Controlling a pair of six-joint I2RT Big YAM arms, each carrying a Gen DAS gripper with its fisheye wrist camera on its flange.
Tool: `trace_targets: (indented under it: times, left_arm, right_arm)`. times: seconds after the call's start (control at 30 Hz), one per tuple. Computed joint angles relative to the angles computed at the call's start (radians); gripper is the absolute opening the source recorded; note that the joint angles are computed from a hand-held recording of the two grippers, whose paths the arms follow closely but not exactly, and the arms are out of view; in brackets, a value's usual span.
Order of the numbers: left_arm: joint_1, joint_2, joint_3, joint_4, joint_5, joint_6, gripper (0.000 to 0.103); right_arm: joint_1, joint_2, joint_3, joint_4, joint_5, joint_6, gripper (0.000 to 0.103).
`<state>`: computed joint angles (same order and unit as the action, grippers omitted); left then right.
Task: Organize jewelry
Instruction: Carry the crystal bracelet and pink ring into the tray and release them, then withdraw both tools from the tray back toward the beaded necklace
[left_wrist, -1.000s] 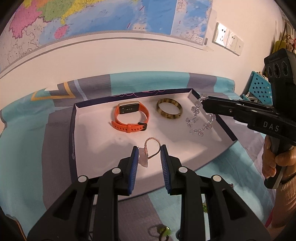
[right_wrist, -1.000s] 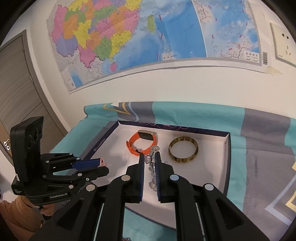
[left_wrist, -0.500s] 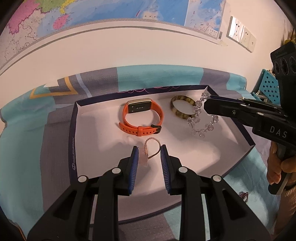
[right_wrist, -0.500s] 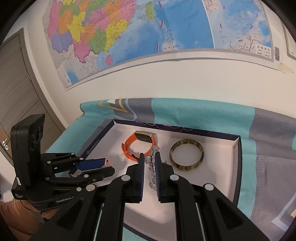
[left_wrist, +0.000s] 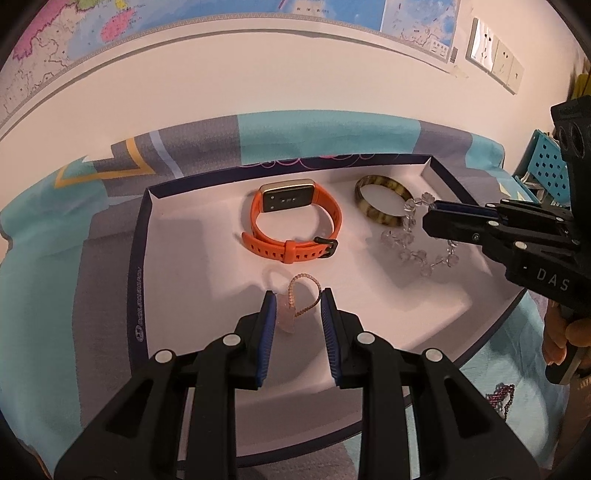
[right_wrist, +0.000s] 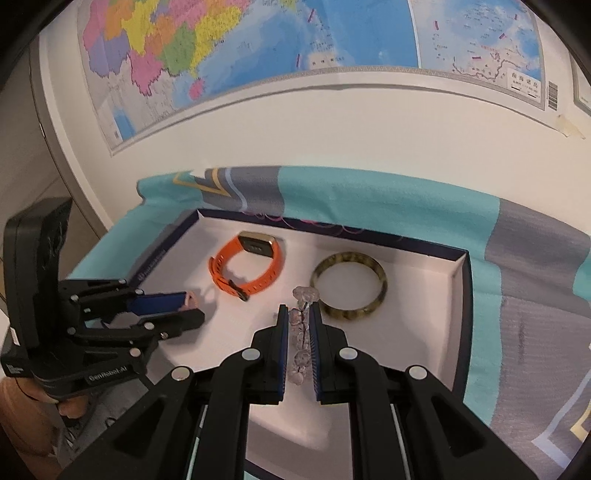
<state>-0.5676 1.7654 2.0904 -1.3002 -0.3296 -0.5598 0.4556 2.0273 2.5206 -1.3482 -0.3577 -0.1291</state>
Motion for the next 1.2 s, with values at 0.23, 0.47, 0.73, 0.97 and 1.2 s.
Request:
trace_targets:
  times: [0.23,0.47,0.73,0.97,1.2]
  left_arm:
    - [0.004,0.005,-0.001,0.002,0.006,-0.002,0.027]
    - [-0.012,-0.020,-0.016,0.031,-0.035,0.004,0.044]
    - [-0.074,-0.064,-0.028,0.033,-0.173,0.024,0.061]
    - [-0.148,-0.110,-0.062,0.028,-0.301,0.006,0.081]
    - [-0.205,-0.132,-0.081,0.006,-0.380,-0.013,0.092]
  right_arm:
    - [-0.002,0.003,-0.008,-0.024,0.059,-0.023,0.011]
    - [-0.011,-0.040,-0.075,0.018,0.064,-0.009,0.012]
    - [-0.017,-0.165,-0.249,0.126,0.034,0.004,0.033]
    - [-0.017,-0.283,-0.396,0.224,0.029,0.003,0.061]
    - [-0.014,-0.382,-0.531,0.269,0.017,-0.012,0.073]
